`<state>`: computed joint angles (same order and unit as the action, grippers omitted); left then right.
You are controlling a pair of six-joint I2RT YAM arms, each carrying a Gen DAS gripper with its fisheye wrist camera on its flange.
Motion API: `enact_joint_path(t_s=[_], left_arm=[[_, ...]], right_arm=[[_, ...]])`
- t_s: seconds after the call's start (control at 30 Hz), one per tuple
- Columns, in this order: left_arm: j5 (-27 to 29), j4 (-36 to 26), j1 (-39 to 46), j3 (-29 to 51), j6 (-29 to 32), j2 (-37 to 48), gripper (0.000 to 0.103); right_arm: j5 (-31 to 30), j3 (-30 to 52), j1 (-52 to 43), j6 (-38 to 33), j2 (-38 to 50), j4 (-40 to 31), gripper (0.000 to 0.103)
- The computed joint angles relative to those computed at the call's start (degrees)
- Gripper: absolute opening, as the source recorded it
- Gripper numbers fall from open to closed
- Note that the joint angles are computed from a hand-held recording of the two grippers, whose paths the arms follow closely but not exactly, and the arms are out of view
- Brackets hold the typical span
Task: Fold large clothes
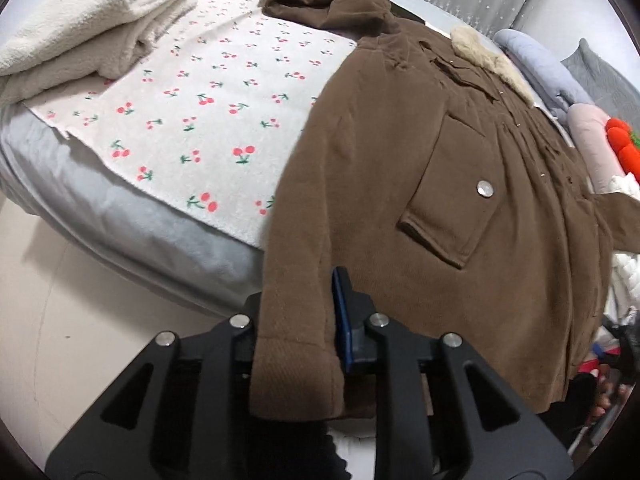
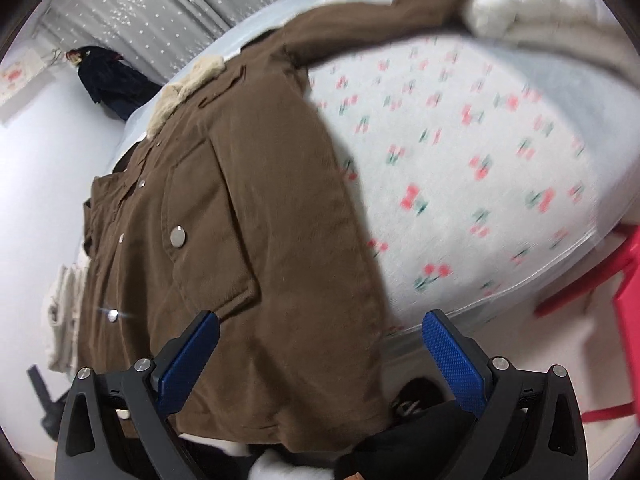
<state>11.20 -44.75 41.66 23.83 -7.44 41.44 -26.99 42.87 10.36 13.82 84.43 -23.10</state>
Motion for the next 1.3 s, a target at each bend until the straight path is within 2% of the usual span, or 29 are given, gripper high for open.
enact_joint_path(t_s=[0.03,0.07,0.1,0.13,0.17,0.2,0.23,0.37,0.4,0.47,0.57,0.6,0.7,0.73,0.77,0.8,0.83,0.9,1.0,1.1,1.13,1.3], left_arm=[[1.9,0.4,1.9,0.0,1.2,1.3,0.024],[2.4,0.1,1.7,-0.3,0.7,1.2,0.023],[4.4,-0.3,3.5,-0.2,2.1,1.6,0.018],[5.2,-1.3,4.6,0.0,2.9,0.5,0.016],[5.1,-1.8,4.3,0.3,2.6,-0.6,0.015],[5.1,-3.2,4.2,0.6,2.4,-2.8,0.014],[5.8,-5.0,4.8,1.6,2.9,-5.1,0.014],[12.2,-13.0,9.8,6.5,7.2,-11.0,0.013],[12.3,-14.6,9.8,7.5,8.0,-11.8,0.013],[6.0,-13.2,3.4,6.6,5.5,-11.2,0.014],[-3.3,-8.4,-3.5,1.4,3.6,-5.4,0.018],[-4.1,-7.4,-3.7,0.0,3.4,-4.3,0.022],[-5.5,-9.9,-2.7,1.2,5.2,-7.1,0.039],[-5.4,-11.0,-1.6,2.4,6.2,-7.7,0.05],[-5.0,-11.7,0.1,3.4,7.7,-8.0,0.057],[-3.8,-11.8,2.5,4.9,9.7,-7.9,0.066],[-2.4,-10.8,4.9,6.3,11.6,-6.8,0.068],[-1.5,-9.2,7.2,9.8,12.7,-3.0,0.069],[-1.8,-3.8,9.0,13.1,13.6,2.2,0.08],[-5.8,2.5,7.1,17.9,12.8,9.8,0.083],[-7.9,5.0,5.1,20.9,12.1,14.6,0.084],[-14.3,11.2,0.3,33.5,13.5,33.3,0.087]], right_arm=[[-3.0,-0.1,-0.2,1.0,2.5,1.1,0.083],[-5.7,0.4,-0.1,2.1,5.3,1.3,0.078],[-6.1,0.4,0.5,3.4,6.9,1.2,0.076],[-4.3,-0.4,1.5,3.8,5.7,2.1,0.063],[-3.8,-0.9,1.8,3.6,4.5,2.2,0.055],[-3.9,-1.6,1.5,3.5,2.5,1.3,0.027],[-4.3,-1.7,1.0,2.9,1.2,0.5,0.014],[-10.4,-2.3,-5.3,-1.5,-12.0,-7.6,0.008],[-11.4,-1.7,-7.1,-2.4,-14.7,-9.4,0.007],[-10.4,0.7,-10.2,-5.2,-18.8,-13.5,0.007],[-7.1,4.4,-12.4,-10.4,-15.6,-18.6,0.007],[-2.9,4.8,-11.1,-11.2,-13.6,-19.0,0.008],[9.0,4.2,-7.3,-10.9,-11.5,-19.0,0.01],[10.1,3.3,-6.9,-10.4,-12.9,-18.7,0.015],[9.3,4.0,-8.1,-10.8,-13.6,-18.9,0.021],[8.0,5.5,-9.1,-11.3,-12.7,-18.3,0.035],[7.7,6.3,-9.3,-11.4,-13.4,-18.7,0.049],[9.4,9.4,-6.5,-9.9,-13.5,-17.8,0.06],[11.0,15.9,0.7,-5.9,-9.4,-16.2,0.068],[11.4,21.5,5.8,-3.8,-5.1,-15.4,0.079],[11.6,22.9,7.4,-3.2,-4.5,-15.7,0.081],[11.5,38.2,15.9,1.2,10.8,-15.6,0.084]])
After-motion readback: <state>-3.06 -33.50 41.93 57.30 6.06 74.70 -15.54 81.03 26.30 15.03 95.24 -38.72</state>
